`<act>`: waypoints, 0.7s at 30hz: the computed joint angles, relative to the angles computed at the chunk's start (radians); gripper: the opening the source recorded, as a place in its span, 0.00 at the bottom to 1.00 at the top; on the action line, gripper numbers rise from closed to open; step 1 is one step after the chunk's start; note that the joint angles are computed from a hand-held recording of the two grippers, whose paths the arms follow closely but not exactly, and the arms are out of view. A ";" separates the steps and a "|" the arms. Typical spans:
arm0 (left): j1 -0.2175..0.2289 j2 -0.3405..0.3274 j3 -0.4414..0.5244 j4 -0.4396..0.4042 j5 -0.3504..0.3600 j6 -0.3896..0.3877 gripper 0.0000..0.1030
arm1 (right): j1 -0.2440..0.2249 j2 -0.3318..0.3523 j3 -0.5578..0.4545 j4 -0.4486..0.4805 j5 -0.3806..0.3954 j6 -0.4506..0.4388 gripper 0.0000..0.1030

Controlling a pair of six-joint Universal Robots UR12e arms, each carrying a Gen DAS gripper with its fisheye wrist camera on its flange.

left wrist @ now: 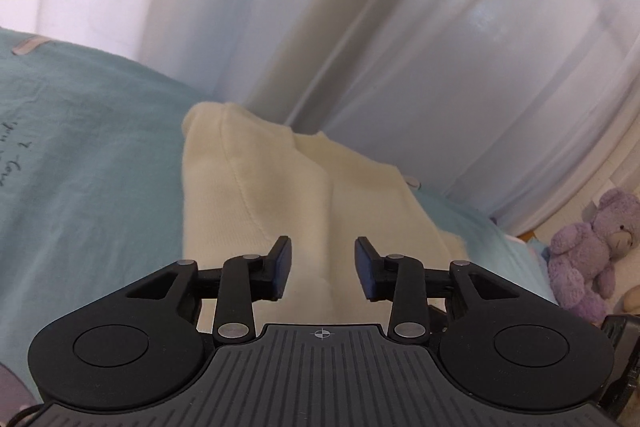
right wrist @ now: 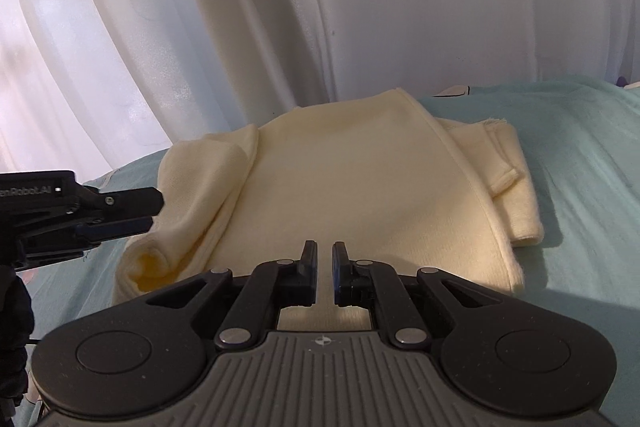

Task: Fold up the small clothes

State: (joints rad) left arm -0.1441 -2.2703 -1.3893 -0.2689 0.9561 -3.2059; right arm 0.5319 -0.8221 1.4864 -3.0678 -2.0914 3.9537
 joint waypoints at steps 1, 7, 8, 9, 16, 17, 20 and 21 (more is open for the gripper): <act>0.001 0.006 -0.010 0.021 0.037 -0.013 0.39 | 0.001 0.001 0.000 -0.002 0.000 -0.015 0.12; 0.007 -0.005 0.009 -0.129 0.086 0.029 0.41 | -0.017 0.012 -0.014 0.039 0.092 -0.048 0.19; 0.007 -0.007 0.009 -0.145 0.072 0.037 0.49 | -0.020 0.010 -0.015 0.036 0.106 -0.056 0.19; 0.010 -0.009 0.002 -0.147 0.056 0.043 0.52 | -0.025 0.008 -0.013 0.015 0.125 -0.054 0.20; 0.023 -0.014 0.007 -0.198 0.009 0.005 0.54 | -0.105 0.042 -0.069 -0.116 0.443 0.049 0.39; 0.022 -0.013 0.008 -0.201 0.012 0.008 0.54 | -0.115 0.052 -0.087 -0.100 0.478 0.068 0.39; 0.016 -0.017 0.016 -0.205 0.021 0.012 0.54 | -0.139 0.082 -0.132 -0.054 0.568 0.136 0.39; 0.015 -0.017 0.016 -0.205 0.022 0.012 0.54 | -0.145 0.091 -0.136 -0.076 0.588 0.168 0.39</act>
